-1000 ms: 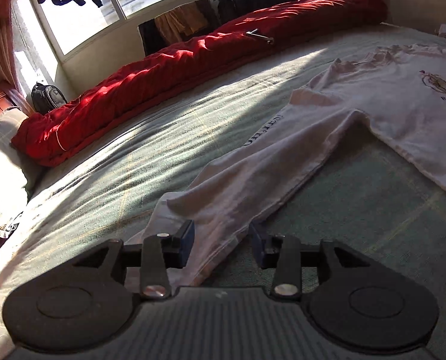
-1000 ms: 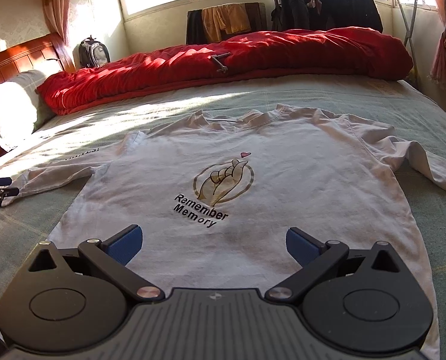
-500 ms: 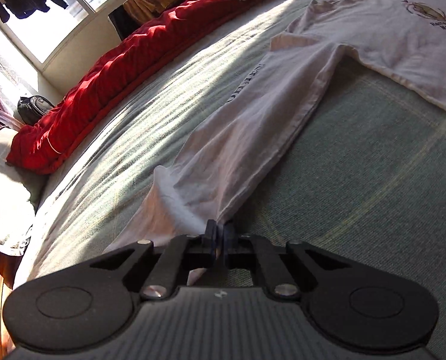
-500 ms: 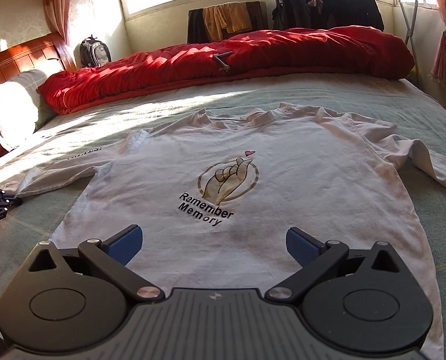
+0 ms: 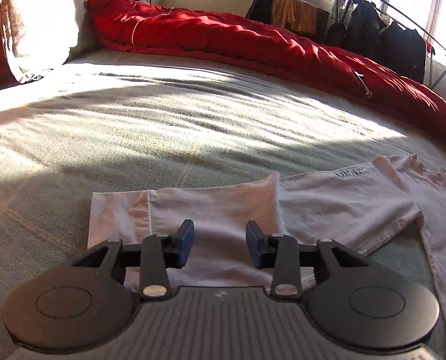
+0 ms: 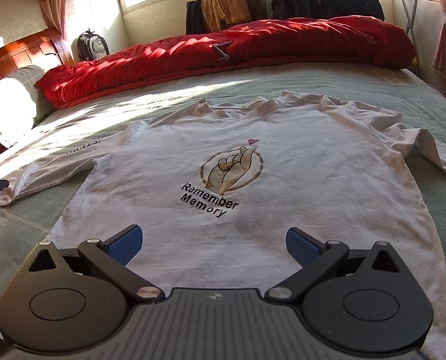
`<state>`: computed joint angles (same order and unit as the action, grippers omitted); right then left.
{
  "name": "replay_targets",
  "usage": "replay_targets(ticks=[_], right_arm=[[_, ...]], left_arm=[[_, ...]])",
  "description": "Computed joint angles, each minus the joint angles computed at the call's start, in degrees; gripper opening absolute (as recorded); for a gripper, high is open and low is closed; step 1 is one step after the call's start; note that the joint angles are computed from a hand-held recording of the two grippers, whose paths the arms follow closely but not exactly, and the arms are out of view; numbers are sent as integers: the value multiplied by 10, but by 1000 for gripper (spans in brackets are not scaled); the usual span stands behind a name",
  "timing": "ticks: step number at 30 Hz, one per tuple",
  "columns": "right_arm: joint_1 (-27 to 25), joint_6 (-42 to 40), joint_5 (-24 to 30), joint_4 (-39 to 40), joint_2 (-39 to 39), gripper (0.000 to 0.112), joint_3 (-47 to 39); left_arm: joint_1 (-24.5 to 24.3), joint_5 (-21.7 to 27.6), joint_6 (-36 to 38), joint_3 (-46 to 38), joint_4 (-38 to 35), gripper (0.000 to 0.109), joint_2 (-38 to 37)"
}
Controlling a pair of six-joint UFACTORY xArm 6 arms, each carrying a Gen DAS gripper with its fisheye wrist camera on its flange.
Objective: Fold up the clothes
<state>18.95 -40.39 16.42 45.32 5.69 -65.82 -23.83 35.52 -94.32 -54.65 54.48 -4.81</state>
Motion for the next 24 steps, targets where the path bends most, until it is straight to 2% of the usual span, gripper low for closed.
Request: replay_targets(ticks=[1,3,4,6,8,9,10,11,15,17,18,19,20,21,24], right_arm=[[-1,3,-2,-5,-1,103,1],[-3,9,-7,-9,-1,103,1],[-5,10,-8,-9,-1,103,1],[-6,12,-7,-4,1,103,-1],[-8,13,-3,1,4,103,-4],[-9,14,-1,4,6,103,-5],[-9,13,2,7,7,103,-6],[-7,9,4,10,6,103,-6],[0,3,-4,-1,-1,103,3],[1,3,-7,-2,-4,103,6],[1,3,-7,-2,-6,103,7],[1,5,-9,-5,-7,103,8],[2,10,-13,-11,-7,103,9],[2,14,-14,-15,-7,103,9],[0,14,-10,-13,-5,103,8]], left_arm=[[-4,32,3,-6,-16,36,7],[-31,120,-6,-18,-15,15,11],[-39,145,-13,-16,-19,14,5],[-55,178,-39,-7,-23,15,-15],[-78,246,-55,-19,-10,19,-18],[-85,267,-60,-20,4,32,-21],[-82,267,-73,-13,16,43,-29],[-75,263,-82,-8,13,45,-34],[-29,215,-91,6,-22,45,-27],[-25,200,-106,11,-11,43,-20],[-27,199,-110,11,-2,38,-16],[-33,198,-106,9,3,21,-14],[-37,191,-109,10,6,11,-16],[-47,206,-109,2,2,6,-14],[-81,300,-106,-37,-24,7,7]])
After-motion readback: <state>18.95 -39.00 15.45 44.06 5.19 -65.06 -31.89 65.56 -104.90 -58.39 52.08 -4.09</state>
